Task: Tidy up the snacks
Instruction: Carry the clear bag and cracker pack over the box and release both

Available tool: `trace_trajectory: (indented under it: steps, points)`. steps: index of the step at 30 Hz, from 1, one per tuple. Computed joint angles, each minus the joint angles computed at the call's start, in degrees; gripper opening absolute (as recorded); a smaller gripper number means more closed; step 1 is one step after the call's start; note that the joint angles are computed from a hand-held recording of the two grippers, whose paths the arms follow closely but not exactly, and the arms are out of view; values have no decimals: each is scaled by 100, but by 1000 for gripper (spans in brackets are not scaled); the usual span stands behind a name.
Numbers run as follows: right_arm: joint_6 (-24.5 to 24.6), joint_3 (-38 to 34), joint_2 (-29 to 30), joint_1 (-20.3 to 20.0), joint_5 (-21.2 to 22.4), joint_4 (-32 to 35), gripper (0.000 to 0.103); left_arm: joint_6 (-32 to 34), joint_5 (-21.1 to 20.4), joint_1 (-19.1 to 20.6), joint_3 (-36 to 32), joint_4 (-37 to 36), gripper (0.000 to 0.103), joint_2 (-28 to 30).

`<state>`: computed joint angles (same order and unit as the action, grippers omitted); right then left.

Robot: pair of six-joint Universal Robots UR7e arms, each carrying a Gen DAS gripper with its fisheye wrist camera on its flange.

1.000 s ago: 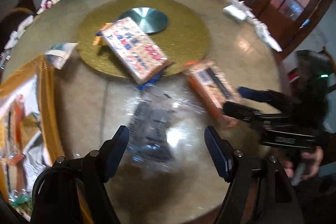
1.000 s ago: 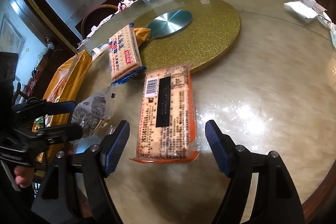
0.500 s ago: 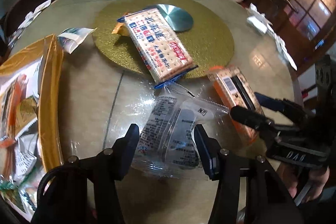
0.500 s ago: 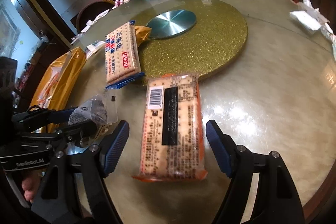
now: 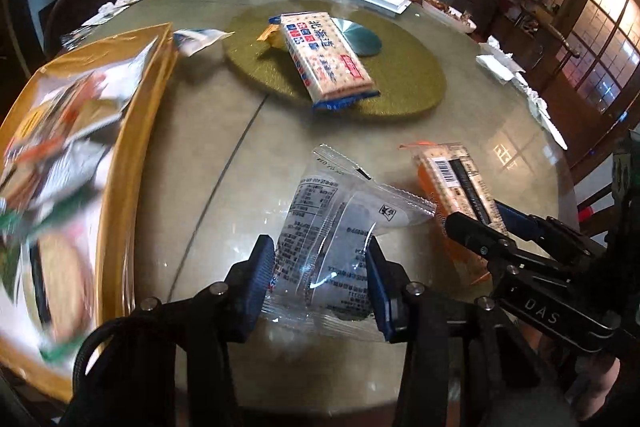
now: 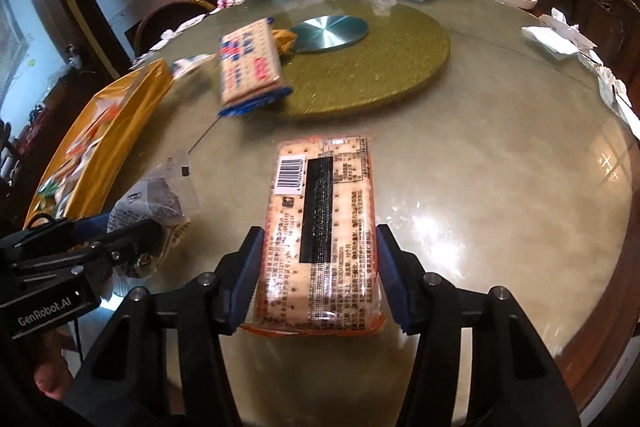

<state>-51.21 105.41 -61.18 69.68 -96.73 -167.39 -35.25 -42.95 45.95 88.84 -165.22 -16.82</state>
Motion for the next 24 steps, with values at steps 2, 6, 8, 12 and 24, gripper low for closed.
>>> trace_trajectory:
  steps: [2,6,8,12,24]
  points:
    - [33,152,-166,-82,241,232,55,-3,-43,-60,260,-470,44,-21]
    - [160,241,-355,-177,715,798,55,-153,-216,-123,684,-1153,40,-193]
    - [131,401,-453,-150,890,741,55,-283,-162,-177,883,-1323,38,-328]
    - [105,627,-553,-25,1046,571,55,-445,23,-230,1087,-1534,36,-456]
    - [50,874,-690,227,1418,683,55,-732,-90,-293,2134,-2748,31,-1016]
